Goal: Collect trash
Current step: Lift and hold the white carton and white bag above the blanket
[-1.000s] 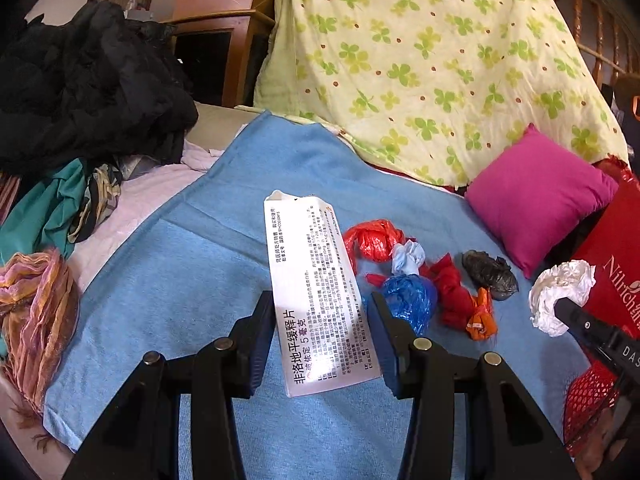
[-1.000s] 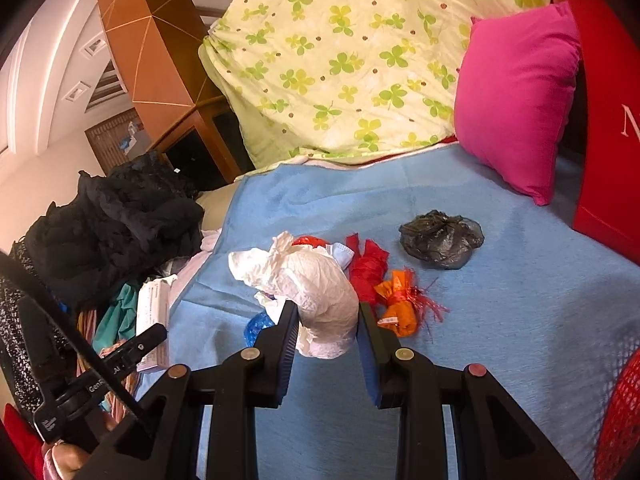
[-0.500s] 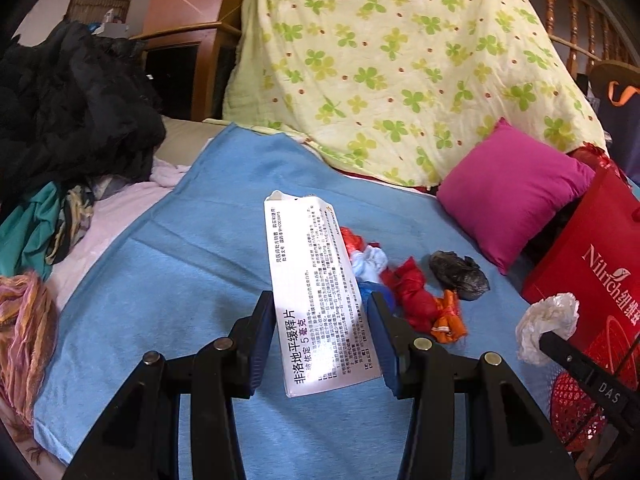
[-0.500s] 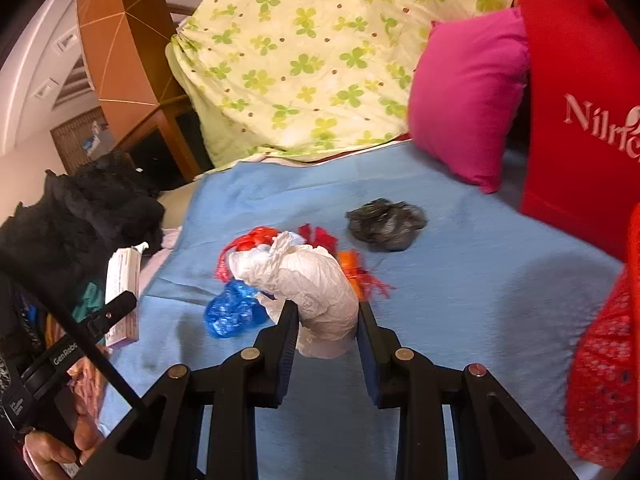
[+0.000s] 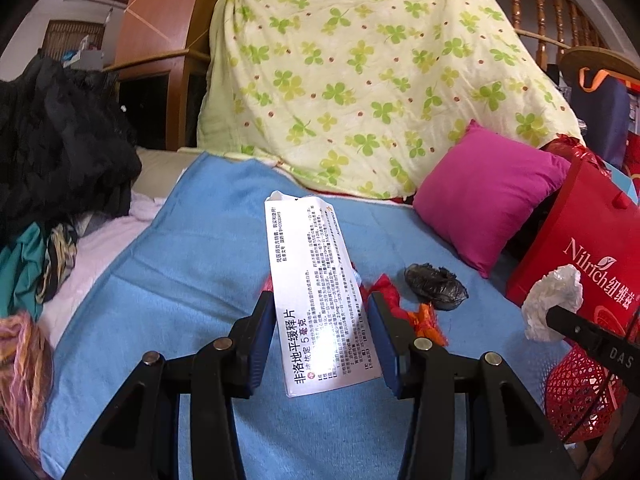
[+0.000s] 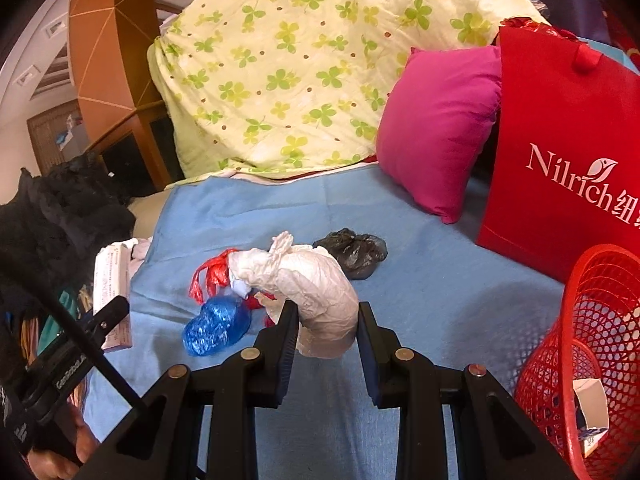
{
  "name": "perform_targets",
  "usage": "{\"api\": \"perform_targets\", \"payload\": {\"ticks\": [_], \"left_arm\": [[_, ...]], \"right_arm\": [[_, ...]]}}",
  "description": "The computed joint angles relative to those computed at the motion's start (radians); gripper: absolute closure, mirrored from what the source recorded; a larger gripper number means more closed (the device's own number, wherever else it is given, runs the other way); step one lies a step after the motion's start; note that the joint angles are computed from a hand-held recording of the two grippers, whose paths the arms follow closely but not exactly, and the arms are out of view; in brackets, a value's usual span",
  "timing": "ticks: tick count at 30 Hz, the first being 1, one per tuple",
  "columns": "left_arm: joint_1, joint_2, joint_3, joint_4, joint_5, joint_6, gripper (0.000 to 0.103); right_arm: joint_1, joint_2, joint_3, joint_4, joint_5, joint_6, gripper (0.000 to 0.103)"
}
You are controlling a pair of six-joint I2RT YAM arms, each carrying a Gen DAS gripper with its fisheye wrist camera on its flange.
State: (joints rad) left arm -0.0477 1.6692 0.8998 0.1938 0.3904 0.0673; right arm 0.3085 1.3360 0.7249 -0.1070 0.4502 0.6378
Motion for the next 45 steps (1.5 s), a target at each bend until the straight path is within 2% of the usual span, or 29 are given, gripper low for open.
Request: {"api": "perform_targets", "payload": {"ticks": [6,26,32,45], "left_arm": [[0.012,-0.016,-0.006,0.013,0.029,0.011,0.054],[0.028,-0.019,0.002,0.002,0.034,0.023,0.054],[0.017,-0.039,-0.023,0.031,0.035,0.047,0.054],[-0.034,-0.120,-0.140,0.163,0.047,0.119,0.054]], "right_arm": [[-0.002,-0.004,0.024,-0.014,0.013,0.025,0.072],[0.007,-0.035,0.036,-0.041,0.043,0.053,0.072],[-0.001,-0.076,0.024,-0.067,0.052,0.055,0.072],[-0.012,-0.126,0.003,-0.086,0.055,0.071,0.072]]}}
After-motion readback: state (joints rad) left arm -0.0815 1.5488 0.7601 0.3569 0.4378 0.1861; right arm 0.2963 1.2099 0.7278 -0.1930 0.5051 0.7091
